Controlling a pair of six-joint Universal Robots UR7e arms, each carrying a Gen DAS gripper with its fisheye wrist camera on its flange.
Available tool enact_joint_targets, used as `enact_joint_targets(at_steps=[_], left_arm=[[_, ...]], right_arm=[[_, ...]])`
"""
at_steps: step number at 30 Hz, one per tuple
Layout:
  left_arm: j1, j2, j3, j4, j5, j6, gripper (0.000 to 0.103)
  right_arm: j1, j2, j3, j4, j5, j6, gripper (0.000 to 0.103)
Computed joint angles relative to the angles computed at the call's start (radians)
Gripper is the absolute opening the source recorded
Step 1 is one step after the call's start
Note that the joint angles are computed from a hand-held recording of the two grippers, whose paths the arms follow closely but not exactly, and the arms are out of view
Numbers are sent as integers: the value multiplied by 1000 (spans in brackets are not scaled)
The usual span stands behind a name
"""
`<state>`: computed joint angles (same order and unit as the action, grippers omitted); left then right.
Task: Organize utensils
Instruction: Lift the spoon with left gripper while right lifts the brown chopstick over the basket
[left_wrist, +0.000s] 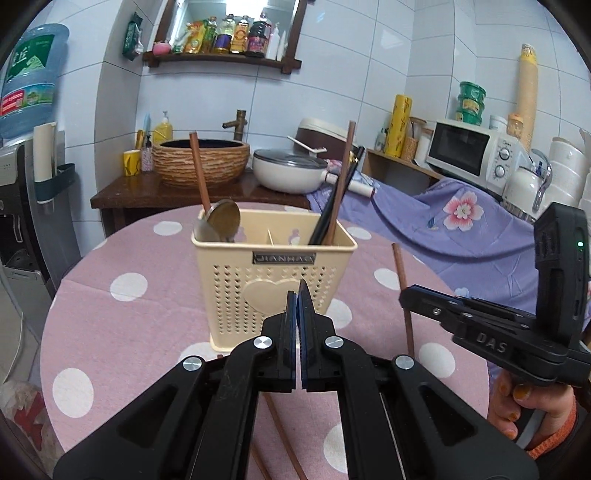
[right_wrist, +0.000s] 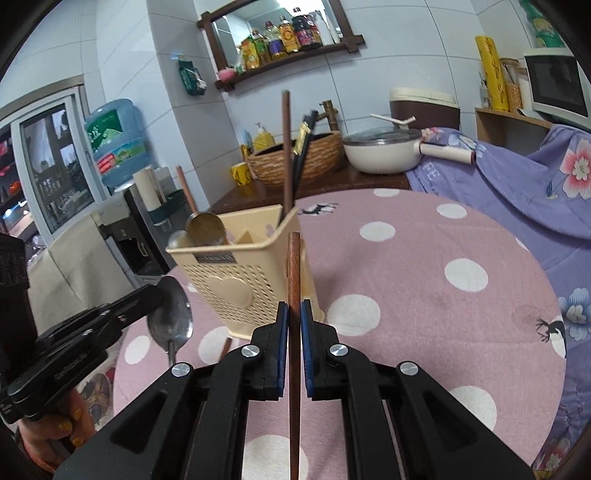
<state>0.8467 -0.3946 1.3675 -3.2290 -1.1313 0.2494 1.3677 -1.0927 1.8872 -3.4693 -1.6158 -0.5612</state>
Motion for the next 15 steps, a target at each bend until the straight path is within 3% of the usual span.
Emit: enact_joint_targets(at_steps=[7, 15], left_arm=[[-12, 21, -78, -107, 50, 78, 1], [-27, 100, -347, -109, 94, 207, 1]], right_arm=[[35, -25, -22, -22, 75, -12, 7], [134, -35, -143, 34, 89, -28, 7]])
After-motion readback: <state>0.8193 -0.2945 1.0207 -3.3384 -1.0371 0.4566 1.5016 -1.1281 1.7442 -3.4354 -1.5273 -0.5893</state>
